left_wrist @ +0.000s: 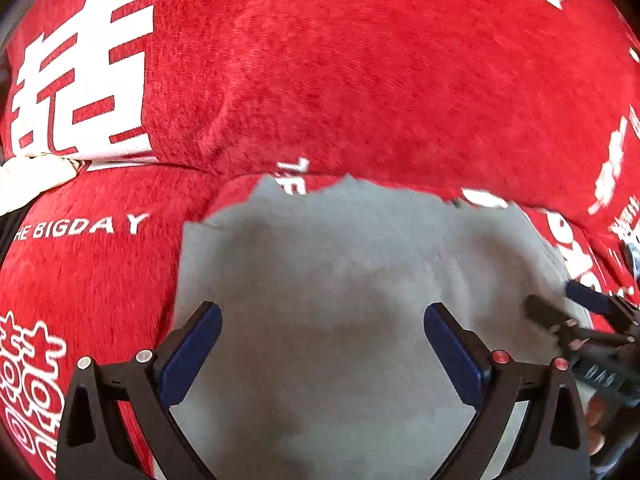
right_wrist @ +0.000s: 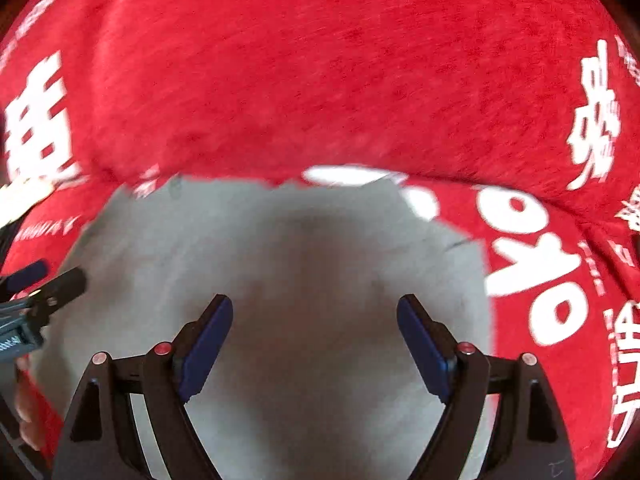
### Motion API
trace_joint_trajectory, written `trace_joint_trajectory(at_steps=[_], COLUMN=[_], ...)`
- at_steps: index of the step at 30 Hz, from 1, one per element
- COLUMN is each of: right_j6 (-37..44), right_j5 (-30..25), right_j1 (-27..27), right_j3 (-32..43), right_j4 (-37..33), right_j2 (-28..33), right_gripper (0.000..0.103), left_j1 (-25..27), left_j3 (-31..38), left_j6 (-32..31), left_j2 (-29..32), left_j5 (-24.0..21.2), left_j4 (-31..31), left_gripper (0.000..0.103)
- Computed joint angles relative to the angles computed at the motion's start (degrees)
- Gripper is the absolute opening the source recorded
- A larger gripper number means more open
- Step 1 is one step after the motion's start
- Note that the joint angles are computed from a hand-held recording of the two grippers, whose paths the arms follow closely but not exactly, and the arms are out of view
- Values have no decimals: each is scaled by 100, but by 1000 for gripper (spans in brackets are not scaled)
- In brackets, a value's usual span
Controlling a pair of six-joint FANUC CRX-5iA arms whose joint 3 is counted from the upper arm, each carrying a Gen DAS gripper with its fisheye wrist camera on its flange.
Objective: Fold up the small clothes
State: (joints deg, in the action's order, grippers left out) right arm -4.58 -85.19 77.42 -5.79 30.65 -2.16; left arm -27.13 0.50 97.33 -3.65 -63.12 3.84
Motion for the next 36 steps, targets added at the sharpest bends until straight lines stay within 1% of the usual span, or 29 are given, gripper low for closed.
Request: trace_joint_trajectory(at_steps=[3, 5, 6, 7, 8, 9, 11, 13, 15, 17, 19, 22, 24, 26, 28, 29, 30, 31, 32, 33, 34, 35, 36], right_j6=[-23, -119, -190, -318, -503, -674, -870, -1254, -1811, -2271, -2359, -1916, -1379, -925, -725, -735, -879, -1049, -1266, -1491, -1730, -1926, -2141], right_j5=[44, -82, -167, -263, -347, -428, -767, -1243, -1421, -1559, -1584, -1192, -902, -770, -790, -760, -645, -590, -625, -705, -784, -832, -850], right_j1=[17, 56, 87, 116, 164, 256, 376, 496, 736, 1054, 1318, 1428, 1422, 1379, 1363, 1359, 1394, 1430, 1476, 1542, 1634, 1721, 1820], right_j3=[28, -147, -250, -382, -505, -608, -745, -790, -894, -900, -753, -392, -82, 162, 311, 238, 38, -128, -272, -410, -586, -721, -921], right_j4=[-213, -180, -131, -124, -142, -143, -180, -371, -452, -326, -125, 34, 30, -24, -129, -158, -113, -90, -99, -107, -109, -110, -92], right_j2=[136, 53, -19, -150, -309, -433, -643, -800, -1098, -1187, -1016, -485, -54, 297, 516, 498, 355, 209, 59, -88, -276, -419, -634], right_gripper=[87, 86, 86, 86, 86, 86, 86, 87, 87, 87, 87, 87, 87, 87, 87, 87, 87, 87, 87, 87, 87, 87, 86], left_j1=[-125, -269, -260, -143, 116, 309, 559, 613, 848, 957, 860, 425, -30, -367, -415, -397, -350, -255, -69, 48, 193, 225, 188], left_j3=[-170, -105, -122, -254, -542, -664, -793, -678, -849, -1010, -1135, -1254, -1176, -1170, -1189, -1195, -1229, -1347, -1542, -1626, -1677, -1675, -1634], left_j6=[34, 155, 191, 132, -31, -58, -82, 265, 278, 305, 309, 229, 289, 350, 334, 343, 327, 256, 44, -70, -172, -157, -34], left_j2=[-126, -98, -102, -149, -322, -417, -537, -596, -792, -1025, -1234, -1475, -1503, -1478, -1390, -1362, -1355, -1429, -1575, -1643, -1670, -1677, -1680], left_j5=[-80, -304, -407, -354, -166, -167, -247, -466, -518, -559, -568, -487, -484, -501, -619, -680, -708, -656, -530, -521, -614, -652, -688], left_j4=[-139, -547, -674, -587, -237, -77, 134, -141, 61, 214, 270, 402, 155, -11, -80, -135, -182, -169, 13, 116, 223, 186, 10], left_gripper=[101, 101, 102, 102, 102, 102, 102, 102, 102, 102, 102, 102, 102, 102, 102, 102, 102, 102, 102, 102, 102, 102, 102])
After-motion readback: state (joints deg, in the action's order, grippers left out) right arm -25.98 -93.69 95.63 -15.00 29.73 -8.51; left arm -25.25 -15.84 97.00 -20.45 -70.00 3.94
